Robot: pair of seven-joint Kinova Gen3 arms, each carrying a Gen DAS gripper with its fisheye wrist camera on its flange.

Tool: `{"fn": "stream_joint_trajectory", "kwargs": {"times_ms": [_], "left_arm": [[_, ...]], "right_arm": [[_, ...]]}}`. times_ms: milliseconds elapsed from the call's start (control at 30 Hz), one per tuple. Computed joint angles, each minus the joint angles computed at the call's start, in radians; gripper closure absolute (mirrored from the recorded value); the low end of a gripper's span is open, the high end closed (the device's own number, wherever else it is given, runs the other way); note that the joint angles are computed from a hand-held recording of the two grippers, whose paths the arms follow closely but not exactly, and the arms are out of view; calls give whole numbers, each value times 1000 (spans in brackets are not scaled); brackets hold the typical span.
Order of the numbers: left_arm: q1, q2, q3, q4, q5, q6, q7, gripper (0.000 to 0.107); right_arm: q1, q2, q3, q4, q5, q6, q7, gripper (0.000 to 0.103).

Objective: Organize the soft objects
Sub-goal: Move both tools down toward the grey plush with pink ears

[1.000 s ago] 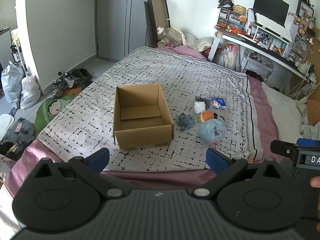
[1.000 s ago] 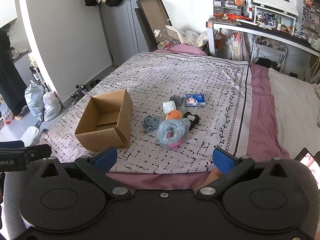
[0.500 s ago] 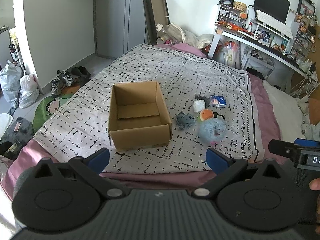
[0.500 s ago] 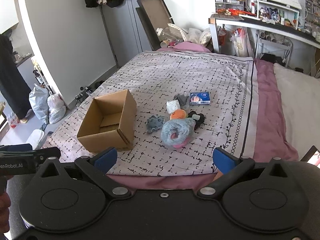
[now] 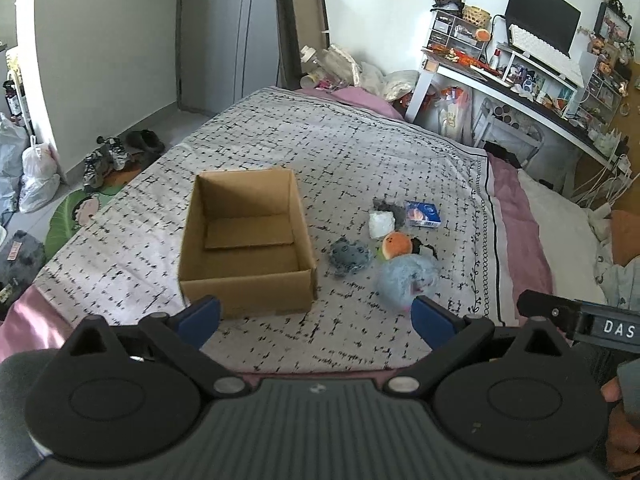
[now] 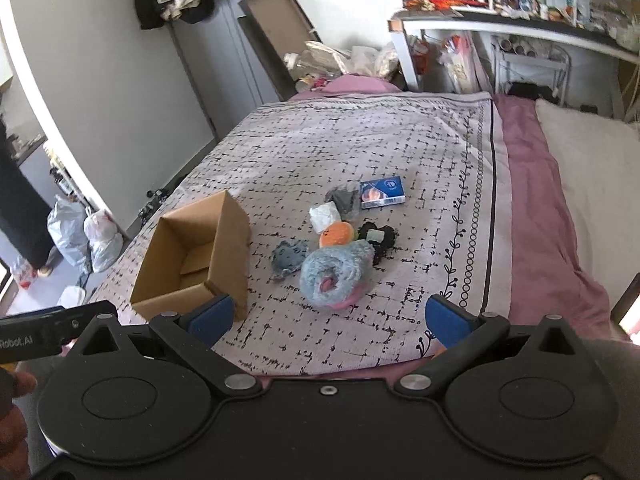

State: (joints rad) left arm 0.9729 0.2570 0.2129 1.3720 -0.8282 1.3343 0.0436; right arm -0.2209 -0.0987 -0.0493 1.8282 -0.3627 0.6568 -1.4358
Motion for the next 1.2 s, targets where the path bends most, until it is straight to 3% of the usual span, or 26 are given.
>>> {"fn": "stream_joint_trajectory", "kwargs": {"times_ms": [400,567,767,900,1067,1200], "left_arm": [[-71,37,-37,-27,43,-123,-84,8],[-96,63,-59,-40,74,-182,-132,11],[-136,100,-84,-63,149,-256,-215,18],[-161,125,-98,-79,205,-302,-280,28],[-186,156,-118,-104,267,-348,-353,35],[-210,189,-128,-130,323,-380,-417,42]], "right_arm": [[27,111,-12,-70,-5,10,-74,1],[56,163,-13,-91,-53,13,-84,1],[93,211,-23,-95,-117,3,-96,12],[113,260,-26,-116,-123,31,-134,32],[130,298,-45,-121,-141,0,-155,34],[161,351,-68,-158,-193,45,-123,43]]}}
